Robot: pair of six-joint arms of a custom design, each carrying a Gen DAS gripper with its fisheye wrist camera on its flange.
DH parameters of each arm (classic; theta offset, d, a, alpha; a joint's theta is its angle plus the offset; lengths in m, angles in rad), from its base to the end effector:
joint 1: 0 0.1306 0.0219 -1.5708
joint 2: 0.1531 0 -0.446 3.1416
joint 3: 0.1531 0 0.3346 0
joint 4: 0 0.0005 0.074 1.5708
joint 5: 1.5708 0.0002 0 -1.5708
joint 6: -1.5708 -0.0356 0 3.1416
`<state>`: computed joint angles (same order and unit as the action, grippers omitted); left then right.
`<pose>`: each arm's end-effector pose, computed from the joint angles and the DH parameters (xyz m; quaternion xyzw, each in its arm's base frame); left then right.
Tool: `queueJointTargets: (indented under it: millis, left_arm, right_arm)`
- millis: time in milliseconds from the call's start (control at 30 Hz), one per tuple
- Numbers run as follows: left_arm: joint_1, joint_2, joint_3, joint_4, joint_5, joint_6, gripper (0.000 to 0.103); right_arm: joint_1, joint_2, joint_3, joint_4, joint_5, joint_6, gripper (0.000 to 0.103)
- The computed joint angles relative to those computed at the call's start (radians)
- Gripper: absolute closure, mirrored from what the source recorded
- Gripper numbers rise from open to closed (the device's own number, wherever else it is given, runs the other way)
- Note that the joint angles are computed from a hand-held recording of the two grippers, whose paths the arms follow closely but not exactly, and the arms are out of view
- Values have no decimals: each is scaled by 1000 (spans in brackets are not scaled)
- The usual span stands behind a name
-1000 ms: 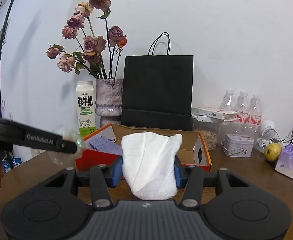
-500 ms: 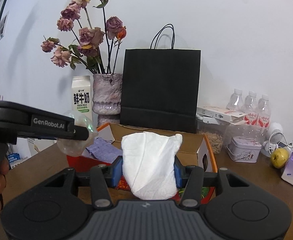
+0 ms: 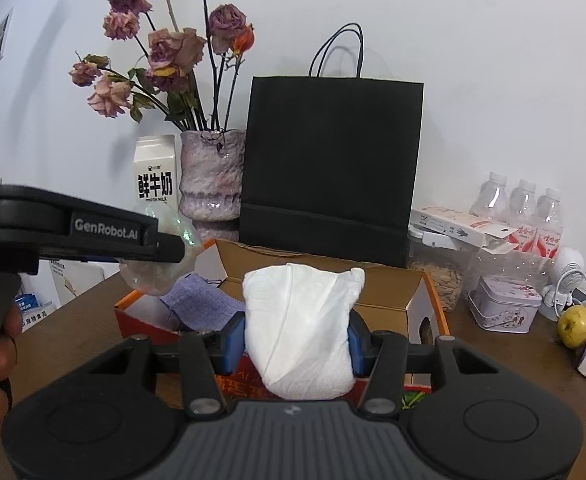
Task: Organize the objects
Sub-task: 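Carry the plastic bag and plush toy over the cardboard box with both grippers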
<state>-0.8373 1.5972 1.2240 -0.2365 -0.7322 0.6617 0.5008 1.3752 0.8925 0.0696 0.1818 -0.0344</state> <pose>0.3489 -0.3524 0.3897 -0.0922 0.8393 -0.0617 0.5322 0.3534 0.1855 0.3769 -0.1443 0.8226 0.0708 0.5455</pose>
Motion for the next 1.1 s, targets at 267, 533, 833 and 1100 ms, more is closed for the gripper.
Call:
queueJointTargets:
  millis: [267,533,833,1100]
  left_arm:
    - [36,19,16,23,37,-36,62]
    - [76,49,53,13,77,-51,62]
    - [103,86,93,8,116,-75,62]
    - [126,120,129,-1,138,-89,62]
  right_arm:
    - [-28,54,66,-54,-13,-5,55]
    - [-55,109,130,-98,-34,-16,55]
    - [-63,167,201,-138,-37,-8,55]
    - [-74,206,243,-161,-43,-8,55]
